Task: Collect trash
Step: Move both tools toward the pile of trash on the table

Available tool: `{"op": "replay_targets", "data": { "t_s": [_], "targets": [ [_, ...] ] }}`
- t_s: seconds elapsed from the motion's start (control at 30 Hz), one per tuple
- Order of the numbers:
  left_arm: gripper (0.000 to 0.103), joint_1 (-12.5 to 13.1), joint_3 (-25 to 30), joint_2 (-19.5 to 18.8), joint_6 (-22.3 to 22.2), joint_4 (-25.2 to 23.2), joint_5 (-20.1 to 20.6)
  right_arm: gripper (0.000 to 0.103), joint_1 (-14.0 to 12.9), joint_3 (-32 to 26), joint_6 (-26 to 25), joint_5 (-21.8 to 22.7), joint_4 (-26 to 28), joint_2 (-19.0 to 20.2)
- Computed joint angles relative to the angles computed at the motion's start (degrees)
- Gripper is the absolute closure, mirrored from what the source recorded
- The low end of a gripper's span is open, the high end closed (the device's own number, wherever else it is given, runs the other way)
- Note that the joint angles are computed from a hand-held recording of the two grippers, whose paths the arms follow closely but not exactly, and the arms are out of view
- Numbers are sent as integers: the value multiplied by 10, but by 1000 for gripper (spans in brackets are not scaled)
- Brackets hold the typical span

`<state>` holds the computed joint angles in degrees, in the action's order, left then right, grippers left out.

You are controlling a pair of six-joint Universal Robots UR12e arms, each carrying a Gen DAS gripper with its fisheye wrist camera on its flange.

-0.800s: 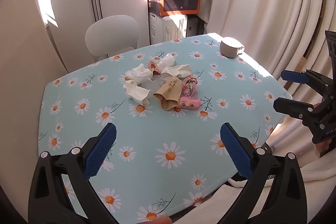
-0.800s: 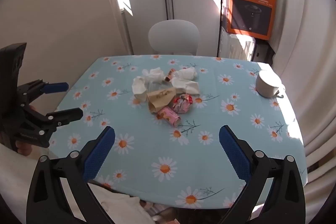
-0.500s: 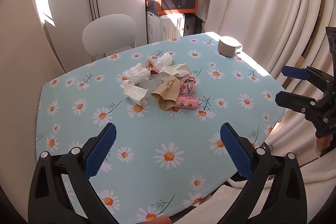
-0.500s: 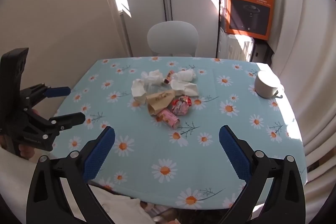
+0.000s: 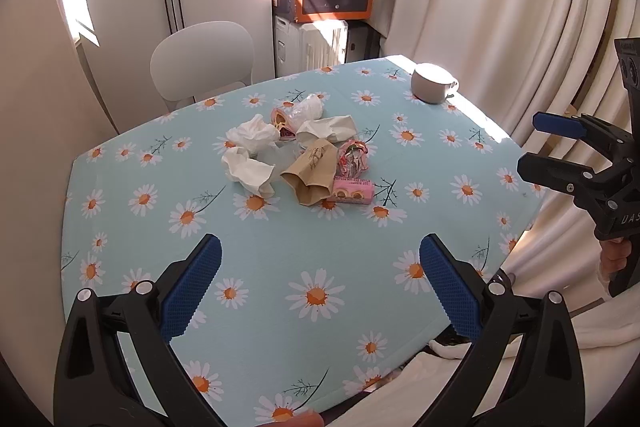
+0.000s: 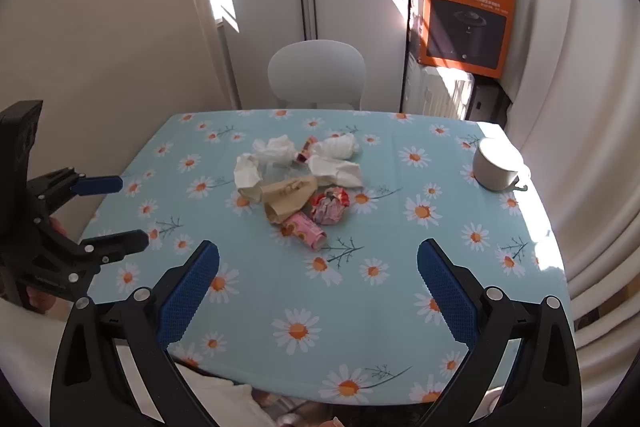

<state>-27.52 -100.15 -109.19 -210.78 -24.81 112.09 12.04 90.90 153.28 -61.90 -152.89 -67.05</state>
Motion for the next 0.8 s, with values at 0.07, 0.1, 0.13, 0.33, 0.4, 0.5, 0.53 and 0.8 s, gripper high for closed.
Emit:
{"op": "replay_targets", "data": {
  "t_s": [0.07,0.1,0.13,0.33,0.4,0.5,0.53,0.8],
  "targets": [
    [6,1,0,0,0,-3,-1,8,1,0,-4,-6,-2,1],
    [6,0,0,-1,-1,-3,1,8,2,0,-5,-7,0,1],
    [6,0,-1,0,-1,-2,0,8,1,0,-7,-6,3,1],
    [6,0,-2,0,-1,0,3,8,2,2,-9,-1,2,0],
    [6,0,-3,1,-1,-1,6,8,3,2,-10,0,5,0],
    [6,-2,-2,1,-2,-7,14,8,4,2,-13,-3,4,-1],
    [6,-2,-1,2,0,-10,14,8,4,3,-15,-2,4,-1],
    [6,-4,-1,1,5,-9,8,8,5,5,-21,-2,9,-3]
  ]
}}
